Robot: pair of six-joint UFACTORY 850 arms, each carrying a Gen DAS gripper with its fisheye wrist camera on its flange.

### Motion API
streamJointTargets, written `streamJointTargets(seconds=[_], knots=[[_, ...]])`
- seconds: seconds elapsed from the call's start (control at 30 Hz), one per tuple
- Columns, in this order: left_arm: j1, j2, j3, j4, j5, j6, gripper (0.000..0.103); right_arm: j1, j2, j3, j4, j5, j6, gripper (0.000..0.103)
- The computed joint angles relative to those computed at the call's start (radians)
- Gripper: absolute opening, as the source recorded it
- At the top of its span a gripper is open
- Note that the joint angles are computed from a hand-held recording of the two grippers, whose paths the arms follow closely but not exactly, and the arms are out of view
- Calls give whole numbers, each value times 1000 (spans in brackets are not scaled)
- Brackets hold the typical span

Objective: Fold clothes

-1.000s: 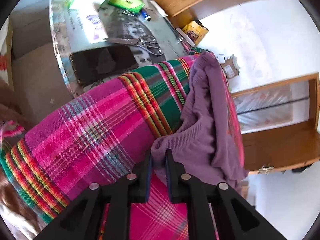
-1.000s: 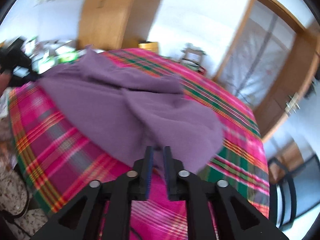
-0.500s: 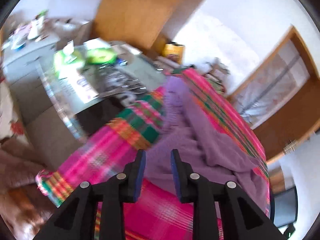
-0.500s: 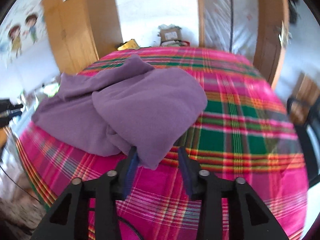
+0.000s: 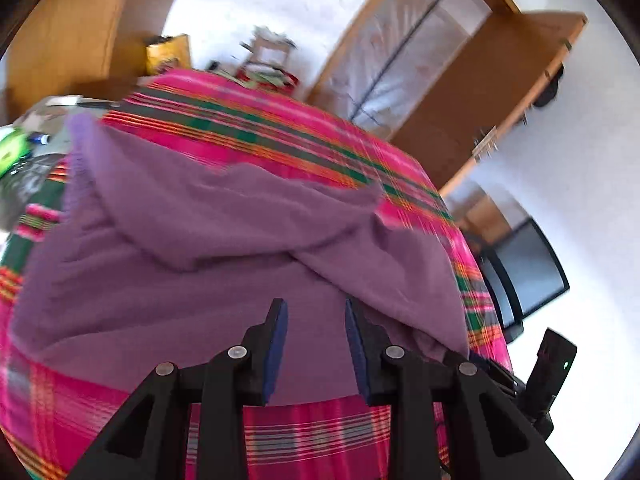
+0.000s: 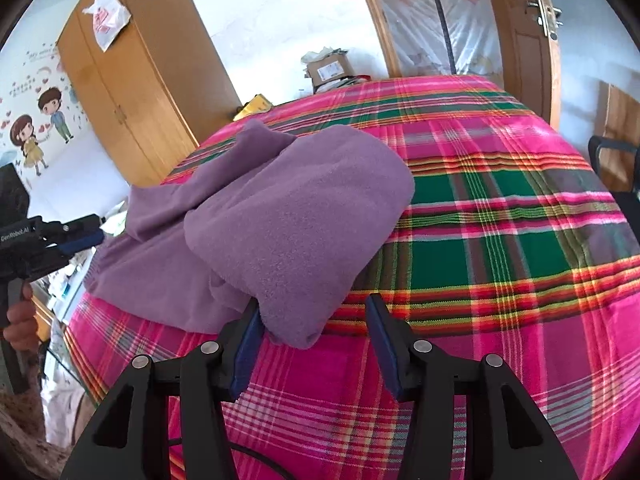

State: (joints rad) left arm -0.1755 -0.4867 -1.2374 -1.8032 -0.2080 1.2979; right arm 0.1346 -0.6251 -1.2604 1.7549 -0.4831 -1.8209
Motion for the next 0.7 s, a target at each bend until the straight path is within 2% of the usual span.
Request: streamJointTargets(seconds=[0.13,0.23,0.43,0.57,0.6,0.63,0.7], knots=[[-11,-72,-91,321,-90,-285,30,7,3,4,4,14,14,52],[-34,-114,-149,509,-97,-448,30,12,-3,-5,-17,21,46,52],[-44,-145,-199,513,-165,-420,34,16,-12,-16,-35,24,88,52],[-46,-185,-253,540,-230,-446,34,4,-32,-38,-60,-14,162,52],[-49,-199,-274,569,-236,-470,34,2,-38,-47,-67,-24,181,50],[-53,-213,-295,608,-239,-506,34,1,-42,-54,-69,-31,188,39],[-56,-222,-310,605,-232,-512,34,6,-41,-58,-42,-27,159,25]])
